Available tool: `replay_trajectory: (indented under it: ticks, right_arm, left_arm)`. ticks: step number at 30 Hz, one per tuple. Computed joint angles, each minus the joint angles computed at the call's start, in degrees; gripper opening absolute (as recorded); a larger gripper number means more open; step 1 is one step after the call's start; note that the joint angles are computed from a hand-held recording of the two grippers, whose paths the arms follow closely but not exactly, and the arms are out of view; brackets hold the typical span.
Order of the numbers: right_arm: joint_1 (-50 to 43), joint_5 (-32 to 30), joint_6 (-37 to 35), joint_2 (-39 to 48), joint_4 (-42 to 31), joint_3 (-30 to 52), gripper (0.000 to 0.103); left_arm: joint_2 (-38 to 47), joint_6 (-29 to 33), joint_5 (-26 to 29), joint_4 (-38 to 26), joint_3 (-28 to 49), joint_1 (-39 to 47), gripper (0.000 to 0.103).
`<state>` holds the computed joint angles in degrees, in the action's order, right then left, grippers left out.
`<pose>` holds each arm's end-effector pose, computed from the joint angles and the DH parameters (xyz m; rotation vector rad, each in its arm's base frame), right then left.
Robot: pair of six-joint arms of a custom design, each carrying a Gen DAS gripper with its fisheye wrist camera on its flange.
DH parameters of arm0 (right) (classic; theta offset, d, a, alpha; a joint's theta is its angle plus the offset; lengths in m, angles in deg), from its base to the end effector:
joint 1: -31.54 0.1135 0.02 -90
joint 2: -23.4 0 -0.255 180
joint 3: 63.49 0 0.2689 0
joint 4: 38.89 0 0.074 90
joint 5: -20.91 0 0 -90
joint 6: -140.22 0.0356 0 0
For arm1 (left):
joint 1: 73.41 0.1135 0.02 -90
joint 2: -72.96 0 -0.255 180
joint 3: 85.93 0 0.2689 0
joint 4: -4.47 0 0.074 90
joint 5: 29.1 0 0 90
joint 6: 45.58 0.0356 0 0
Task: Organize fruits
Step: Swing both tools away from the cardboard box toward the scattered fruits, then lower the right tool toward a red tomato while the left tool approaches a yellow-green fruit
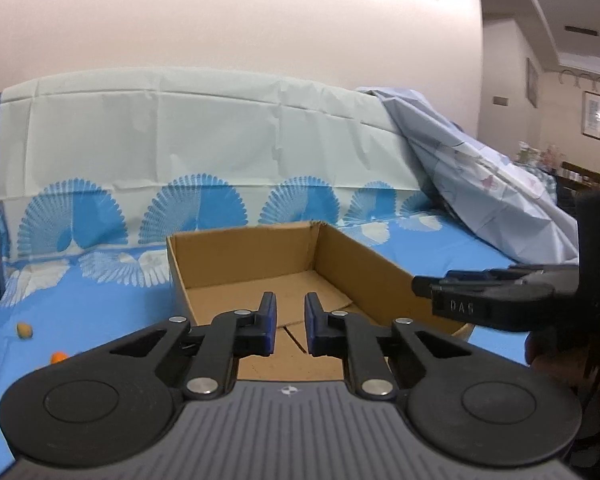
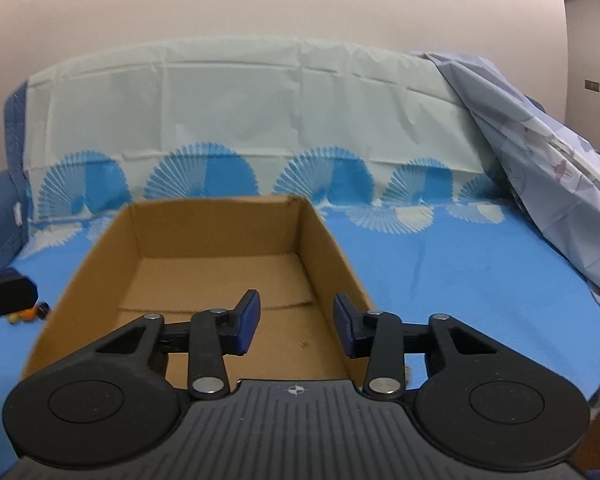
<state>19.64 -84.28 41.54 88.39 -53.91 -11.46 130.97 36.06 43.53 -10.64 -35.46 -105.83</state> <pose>0.2661 -0.0465 0.2334 -0.1058 2.0383 0.0485 0.2177 -0.1257 0.2529 0.2113 1.9396 -0.1727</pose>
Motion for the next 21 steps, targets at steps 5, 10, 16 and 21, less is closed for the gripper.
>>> replay_trajectory:
  ticks: [5, 10, 16, 21]
  right_arm:
    - [3.9, -0.5, 3.3, -3.6, 3.6, -2.2, 0.038]
    - [9.2, 0.2, 4.9, -6.4, 5.7, -3.7, 0.038]
    - [16.5, -0.2, 6.7, -7.0, 4.4, -3.2, 0.039]
    - [23.5, 0.5, 6.2, -4.9, 4.1, -2.7, 0.039]
  left_arm:
    - [-3.3, 13.2, 16.1, -9.0, 7.1, 15.1, 0.017]
    - [-5.7, 20.1, 29.9, -14.0, 9.2, 30.7, 0.017]
    - [-4.7, 12.0, 30.3, -13.2, 5.9, 42.9, 0.017]
    - [-3.4, 9.3, 29.0, -11.1, 2.2, 49.0, 0.017]
